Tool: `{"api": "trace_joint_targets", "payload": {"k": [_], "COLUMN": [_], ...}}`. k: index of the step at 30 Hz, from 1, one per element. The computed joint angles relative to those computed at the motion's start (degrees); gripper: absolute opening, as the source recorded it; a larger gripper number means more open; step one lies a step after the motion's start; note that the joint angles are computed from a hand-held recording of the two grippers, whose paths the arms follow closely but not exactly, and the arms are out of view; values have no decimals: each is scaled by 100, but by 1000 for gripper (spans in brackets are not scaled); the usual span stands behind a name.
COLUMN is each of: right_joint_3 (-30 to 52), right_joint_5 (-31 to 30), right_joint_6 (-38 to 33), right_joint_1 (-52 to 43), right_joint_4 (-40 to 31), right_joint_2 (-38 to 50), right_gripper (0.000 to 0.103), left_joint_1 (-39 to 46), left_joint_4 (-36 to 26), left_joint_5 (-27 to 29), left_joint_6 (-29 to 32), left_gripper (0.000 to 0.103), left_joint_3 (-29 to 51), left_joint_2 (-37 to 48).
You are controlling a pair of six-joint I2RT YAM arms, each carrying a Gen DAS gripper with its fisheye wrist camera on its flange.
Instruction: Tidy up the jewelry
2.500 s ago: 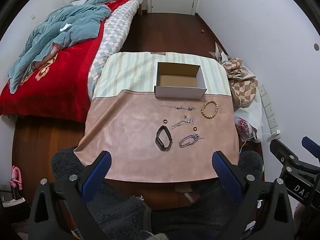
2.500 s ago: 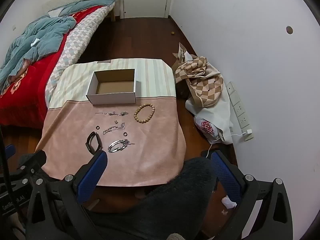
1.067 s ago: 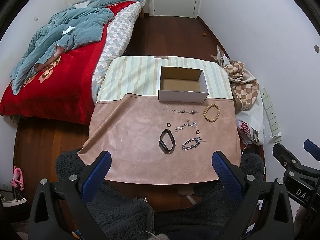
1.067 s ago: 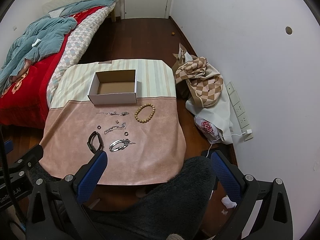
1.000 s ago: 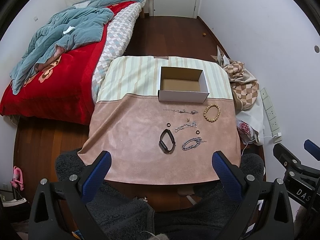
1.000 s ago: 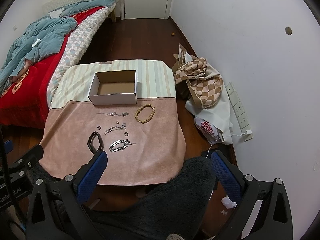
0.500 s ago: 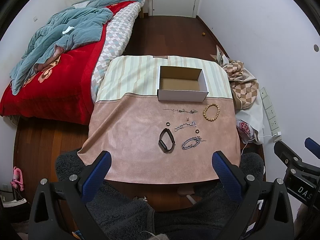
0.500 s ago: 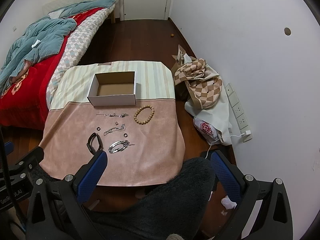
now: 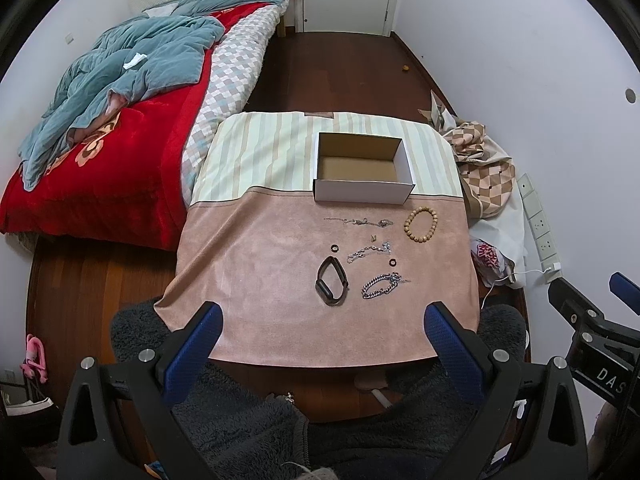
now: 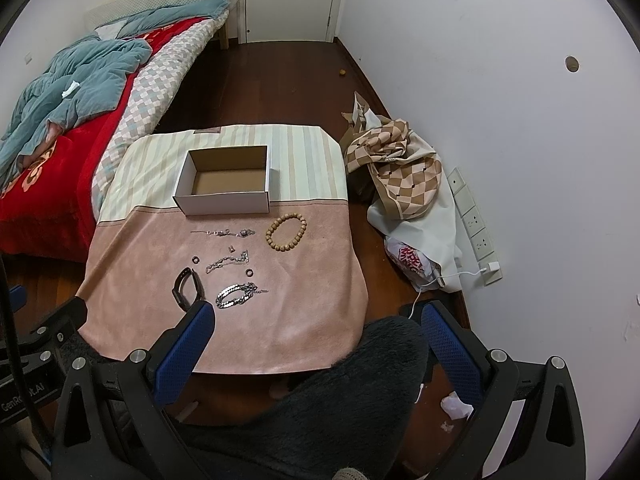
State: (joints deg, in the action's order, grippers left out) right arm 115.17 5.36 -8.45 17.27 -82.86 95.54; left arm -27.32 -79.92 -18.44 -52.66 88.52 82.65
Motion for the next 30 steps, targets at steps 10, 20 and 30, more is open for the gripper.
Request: {"api": "trace_joint_targets", "payload": {"k": [10, 20, 30], "right_joint_3": [-6, -2, -184], "right_joint_5": [16, 21, -48], "right_joint_6": [22, 7, 52], "right_joint_1": [17, 14, -33], "right_joint_4": [-1, 2, 247], "right_joint_2": [-6, -9, -17], "right_gripper": [103, 103, 103], "left_joint_1": [-39, -52, 65], "left_joint_4": [3, 11, 122], "left_joint_5": [-11, -24, -241], "left_joint_6": [-29, -41, 56], "left_gripper": [103, 103, 103], "left_joint_3": [-40, -43, -43], "left_joint_2": [-33, -34, 116]}}
